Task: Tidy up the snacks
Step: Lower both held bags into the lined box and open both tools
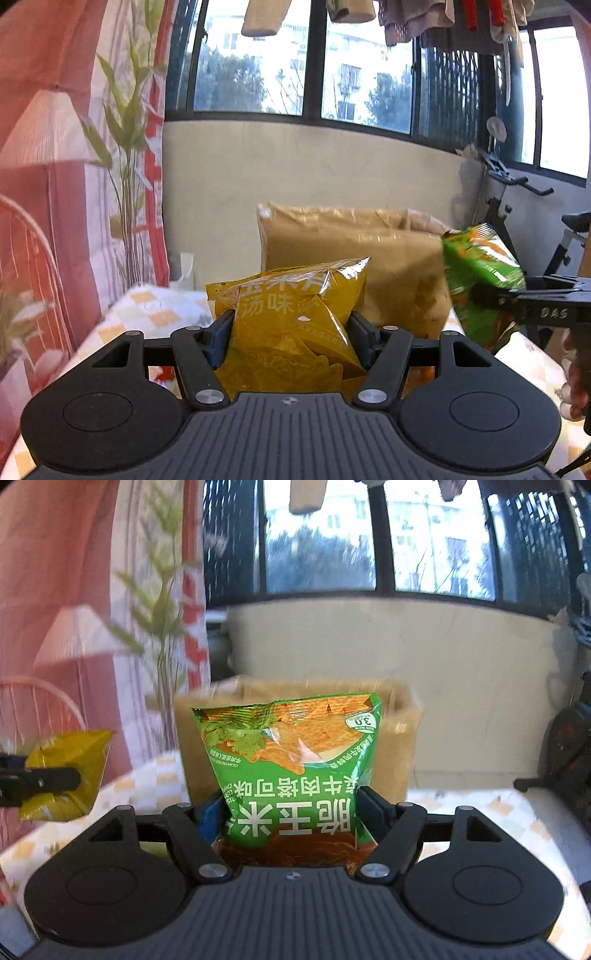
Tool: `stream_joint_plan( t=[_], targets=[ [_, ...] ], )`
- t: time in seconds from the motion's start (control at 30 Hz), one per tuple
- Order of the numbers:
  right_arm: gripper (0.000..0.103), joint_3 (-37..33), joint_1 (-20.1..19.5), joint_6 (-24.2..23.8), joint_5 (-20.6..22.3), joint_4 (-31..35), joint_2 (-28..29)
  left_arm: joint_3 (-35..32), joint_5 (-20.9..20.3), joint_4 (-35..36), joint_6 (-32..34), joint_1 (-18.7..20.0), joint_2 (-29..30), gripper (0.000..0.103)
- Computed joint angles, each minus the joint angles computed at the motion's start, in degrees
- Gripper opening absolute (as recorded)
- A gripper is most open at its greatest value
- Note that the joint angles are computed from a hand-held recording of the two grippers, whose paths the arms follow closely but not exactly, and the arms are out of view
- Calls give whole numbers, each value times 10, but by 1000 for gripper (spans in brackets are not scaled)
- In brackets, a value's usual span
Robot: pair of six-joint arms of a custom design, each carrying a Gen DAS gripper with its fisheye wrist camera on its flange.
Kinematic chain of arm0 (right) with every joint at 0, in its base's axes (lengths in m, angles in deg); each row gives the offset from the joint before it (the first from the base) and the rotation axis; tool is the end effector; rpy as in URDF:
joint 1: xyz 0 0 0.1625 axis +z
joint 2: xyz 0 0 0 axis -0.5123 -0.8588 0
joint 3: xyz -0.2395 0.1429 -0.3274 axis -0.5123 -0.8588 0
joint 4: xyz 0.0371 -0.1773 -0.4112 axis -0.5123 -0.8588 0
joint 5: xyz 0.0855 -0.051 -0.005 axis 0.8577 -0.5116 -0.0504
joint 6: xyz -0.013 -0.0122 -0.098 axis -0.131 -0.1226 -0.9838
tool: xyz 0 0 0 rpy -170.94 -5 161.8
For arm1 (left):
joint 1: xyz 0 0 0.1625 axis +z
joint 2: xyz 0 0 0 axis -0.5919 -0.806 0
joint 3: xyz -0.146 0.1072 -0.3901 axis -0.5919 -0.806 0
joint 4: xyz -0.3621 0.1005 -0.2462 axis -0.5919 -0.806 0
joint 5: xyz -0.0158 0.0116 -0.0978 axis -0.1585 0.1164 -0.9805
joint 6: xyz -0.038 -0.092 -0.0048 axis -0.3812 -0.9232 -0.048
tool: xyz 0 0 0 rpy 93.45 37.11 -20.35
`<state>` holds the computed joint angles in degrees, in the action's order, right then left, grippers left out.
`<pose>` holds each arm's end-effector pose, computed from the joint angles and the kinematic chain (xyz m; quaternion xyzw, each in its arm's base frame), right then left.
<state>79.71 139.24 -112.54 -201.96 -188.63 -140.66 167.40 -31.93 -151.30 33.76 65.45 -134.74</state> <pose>0.2037 -0.3564 0.3552 0.2056 -0.7653 0.5297 0.3025 -0.2813 -0.3888 0.1780 0.3844 0.7925 -0.4410 0.1723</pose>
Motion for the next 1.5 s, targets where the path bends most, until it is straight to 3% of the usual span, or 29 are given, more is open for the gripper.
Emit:
stream_joint_plan(
  t=[0.23,0.53,0.83,1.07,1.3,1.4,1.5],
  targets=[
    [75,-40,-9,-21,38,-27,12,-50,-17,-35,50,10,38,66],
    [75,-109,-20,-37,61,-5,56,-132,-44,-12,69,31,84,66],
    [75,-198,-36,-48,85,30,107,-256,-83,25,90,65,150,67],
    [75,-268,-54,-27,75,61,157,-357,-102,75,72,86,211,67],
    [77,-288,-69,-13,49,107,172,-430,-91,129,91,100,270,68],
    [83,-281,-72,-1,39,122,165,-441,-97,152,90,107,277,81],
    [88,-266,-72,7,41,119,149,-434,-89,152,82,109,274,84]
  ],
)
